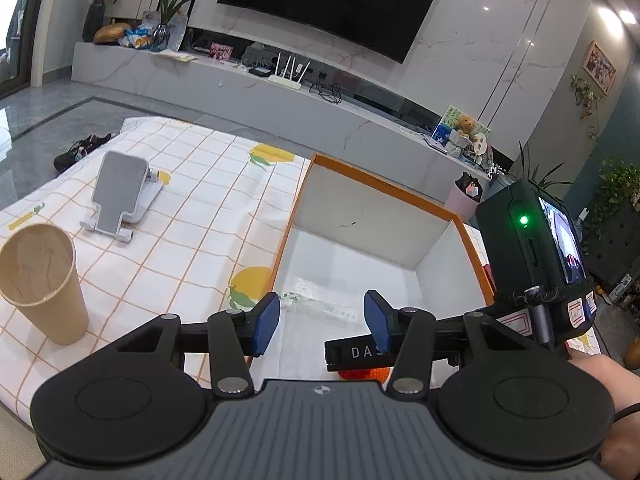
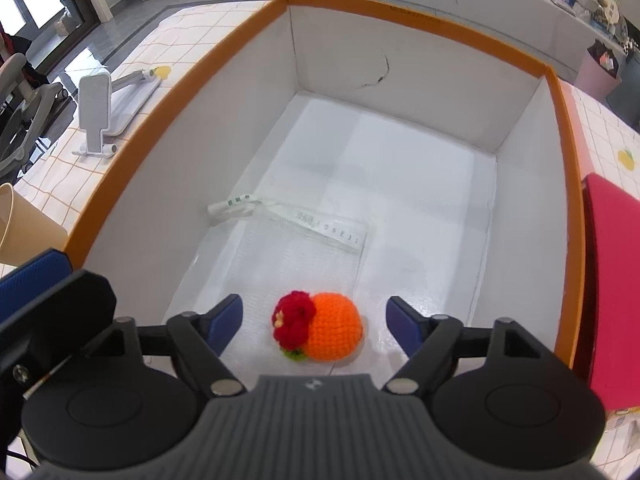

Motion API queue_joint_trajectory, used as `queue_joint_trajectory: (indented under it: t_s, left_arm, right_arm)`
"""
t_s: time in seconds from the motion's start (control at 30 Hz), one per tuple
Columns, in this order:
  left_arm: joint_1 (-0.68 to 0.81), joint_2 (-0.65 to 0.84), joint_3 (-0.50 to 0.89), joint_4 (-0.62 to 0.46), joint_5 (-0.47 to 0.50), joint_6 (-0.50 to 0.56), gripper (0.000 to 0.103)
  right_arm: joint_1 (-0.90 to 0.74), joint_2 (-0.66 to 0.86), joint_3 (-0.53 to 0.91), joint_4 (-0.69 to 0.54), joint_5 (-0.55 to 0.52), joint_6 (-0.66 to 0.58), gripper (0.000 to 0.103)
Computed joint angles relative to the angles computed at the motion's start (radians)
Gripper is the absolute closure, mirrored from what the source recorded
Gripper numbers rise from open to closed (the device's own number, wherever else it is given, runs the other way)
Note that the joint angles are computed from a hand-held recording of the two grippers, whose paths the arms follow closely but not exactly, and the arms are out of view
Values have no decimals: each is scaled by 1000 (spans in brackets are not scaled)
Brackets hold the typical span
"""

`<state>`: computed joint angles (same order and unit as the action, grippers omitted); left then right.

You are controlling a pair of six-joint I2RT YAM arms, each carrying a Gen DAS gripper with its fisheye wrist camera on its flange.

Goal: Organize soft objects
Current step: 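Open the right gripper to drop the fruit toy and withdraw both tools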

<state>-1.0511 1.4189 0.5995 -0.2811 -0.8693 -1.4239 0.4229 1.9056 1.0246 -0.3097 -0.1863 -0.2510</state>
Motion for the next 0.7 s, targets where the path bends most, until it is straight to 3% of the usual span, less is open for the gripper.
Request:
queue_joint_trajectory:
  t_s: [0.07, 0.17, 0.23, 0.5, 0.7]
  left_arm:
    - [-9, -34, -25, 33, -10, 18, 44]
    - [-34, -101, -72, 119, -29, 59, 44]
    - [-67, -94, -33, 40, -83, 27, 42]
    - [-169, -57, 108, -186, -202, -67, 37]
    - [-247, -3, 265, -288, -239, -69, 35]
  right_arm:
    - [-2, -12, -10, 14, -16, -27, 12]
    - [2, -62, -57, 69, -29, -85, 12]
    - [-2, -102, -81, 86, -50, -90, 3]
    - [-54, -322, -211, 105, -111, -90, 3]
    - [-253, -529, -256, -49, -278, -161, 3]
